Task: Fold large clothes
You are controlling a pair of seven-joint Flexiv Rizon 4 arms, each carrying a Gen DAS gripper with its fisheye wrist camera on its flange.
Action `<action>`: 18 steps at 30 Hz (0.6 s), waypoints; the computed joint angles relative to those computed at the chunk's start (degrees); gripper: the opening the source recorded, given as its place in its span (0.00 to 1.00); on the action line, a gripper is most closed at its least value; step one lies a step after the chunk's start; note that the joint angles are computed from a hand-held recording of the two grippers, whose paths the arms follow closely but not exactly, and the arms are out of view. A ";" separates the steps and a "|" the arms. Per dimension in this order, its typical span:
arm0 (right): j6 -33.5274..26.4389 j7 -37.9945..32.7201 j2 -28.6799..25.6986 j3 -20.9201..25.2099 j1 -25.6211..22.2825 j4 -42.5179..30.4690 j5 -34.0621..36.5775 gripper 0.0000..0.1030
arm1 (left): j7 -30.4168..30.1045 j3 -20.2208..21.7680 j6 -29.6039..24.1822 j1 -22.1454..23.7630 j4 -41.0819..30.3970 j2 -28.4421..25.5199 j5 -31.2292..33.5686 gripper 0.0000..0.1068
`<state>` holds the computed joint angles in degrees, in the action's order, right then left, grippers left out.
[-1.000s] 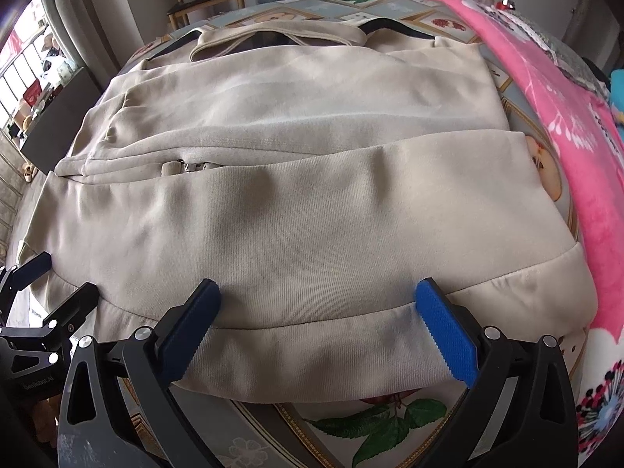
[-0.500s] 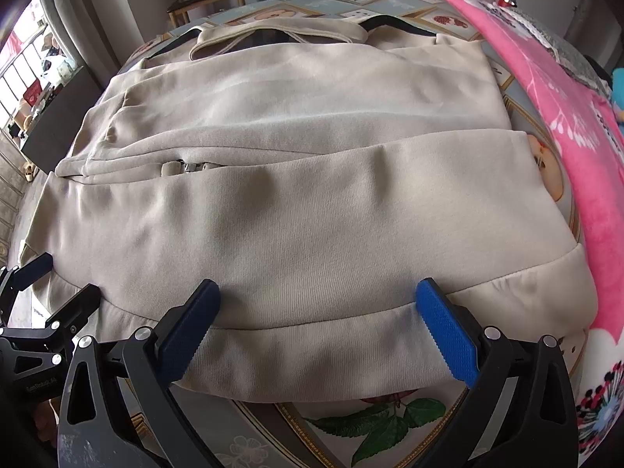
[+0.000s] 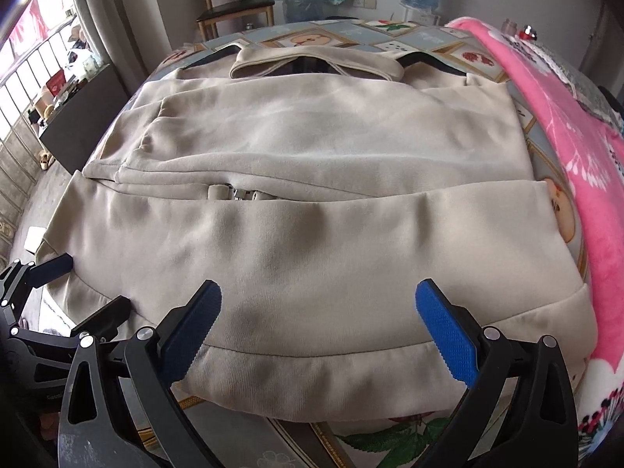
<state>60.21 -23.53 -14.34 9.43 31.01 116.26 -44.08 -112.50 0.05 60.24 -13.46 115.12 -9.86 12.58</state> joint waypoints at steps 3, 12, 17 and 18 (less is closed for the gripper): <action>0.15 0.84 -0.70 -0.45 0.43 0.44 -1.65 0.94 | 0.47 -0.04 0.29 0.10 0.21 0.04 -0.03 0.92; 2.51 -0.25 -0.52 -0.34 -0.53 1.47 -1.68 0.94 | 6.46 -0.85 4.08 1.49 3.08 1.00 -4.53 0.92; 1.57 -2.96 -0.76 0.12 -0.52 0.73 0.75 0.94 | 5.85 1.92 15.42 2.65 8.23 5.17 0.36 0.92; 1.53 -3.21 -0.79 0.10 -0.48 0.66 0.98 0.94 | 6.95 2.24 17.34 3.63 9.47 6.03 -0.39 0.92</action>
<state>61.74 -26.73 -15.13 9.53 30.54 116.93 -43.10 -105.55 2.29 77.58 -9.83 124.59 -3.83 12.19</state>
